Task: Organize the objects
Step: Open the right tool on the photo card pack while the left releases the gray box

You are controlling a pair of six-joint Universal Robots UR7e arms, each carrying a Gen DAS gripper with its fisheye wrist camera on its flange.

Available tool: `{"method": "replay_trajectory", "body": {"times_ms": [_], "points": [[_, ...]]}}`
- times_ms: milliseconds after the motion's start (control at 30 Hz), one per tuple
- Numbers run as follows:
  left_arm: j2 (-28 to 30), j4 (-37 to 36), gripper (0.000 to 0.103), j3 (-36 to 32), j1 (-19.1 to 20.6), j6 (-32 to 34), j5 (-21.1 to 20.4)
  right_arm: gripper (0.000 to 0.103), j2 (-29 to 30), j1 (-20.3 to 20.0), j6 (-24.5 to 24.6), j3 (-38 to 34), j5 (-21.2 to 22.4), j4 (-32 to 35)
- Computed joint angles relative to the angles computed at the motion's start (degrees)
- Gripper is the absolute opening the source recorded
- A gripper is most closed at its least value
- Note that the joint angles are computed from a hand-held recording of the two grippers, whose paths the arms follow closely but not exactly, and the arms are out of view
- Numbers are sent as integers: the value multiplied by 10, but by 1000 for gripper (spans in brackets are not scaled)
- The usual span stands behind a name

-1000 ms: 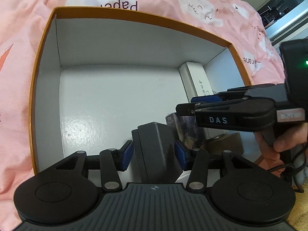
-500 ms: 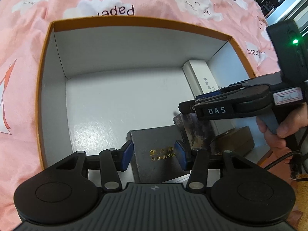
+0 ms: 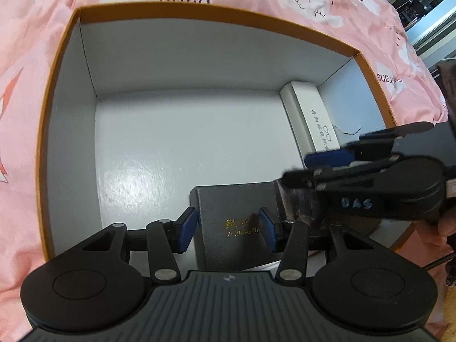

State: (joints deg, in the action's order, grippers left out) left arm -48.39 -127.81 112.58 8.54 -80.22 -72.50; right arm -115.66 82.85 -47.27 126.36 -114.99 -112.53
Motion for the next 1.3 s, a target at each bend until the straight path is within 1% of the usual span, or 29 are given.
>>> {"method": "replay_trajectory", "body": {"times_ms": [33,100,167,267,333,433,533,600,667,700,767,967,1000,1200,1300], "points": [[0,-4,52,2,0,-1,-2,38,-2,-4,7,-4,16,4],[1,-22,48,8,2,-5,-11,38,-3,-8,24,-8,39,5],[0,-46,46,17,1,-11,-14,38,-4,-6,33,-7,52,1],[1,-53,46,20,-3,-20,-8,38,-1,1,43,-4,57,0],[-1,-57,46,23,-3,-19,-7,38,-2,5,46,4,51,-5],[-3,-63,46,27,-3,-15,-8,38,20,11,64,4,35,-30],[-2,-69,47,28,-4,-18,-6,41,34,4,90,-3,25,-17],[-2,-77,47,32,-6,-24,0,42,32,9,82,7,-5,-28],[-3,-83,51,35,-8,-27,7,43,30,14,64,19,-33,-38],[-4,-85,53,37,-10,-29,10,47,29,14,58,22,-43,-35],[-3,-86,56,37,-12,-26,9,47,25,8,49,26,-46,-36],[-4,-69,62,30,-29,-8,32,48,23,5,37,27,-57,-42],[-5,-70,65,31,-33,-8,38,48,22,5,35,27,-57,-42],[-27,-74,65,44,-59,-10,69,48,19,7,22,28,-60,-42],[-40,-77,65,51,-72,-21,86,48,23,11,29,26,-60,-47]]}}
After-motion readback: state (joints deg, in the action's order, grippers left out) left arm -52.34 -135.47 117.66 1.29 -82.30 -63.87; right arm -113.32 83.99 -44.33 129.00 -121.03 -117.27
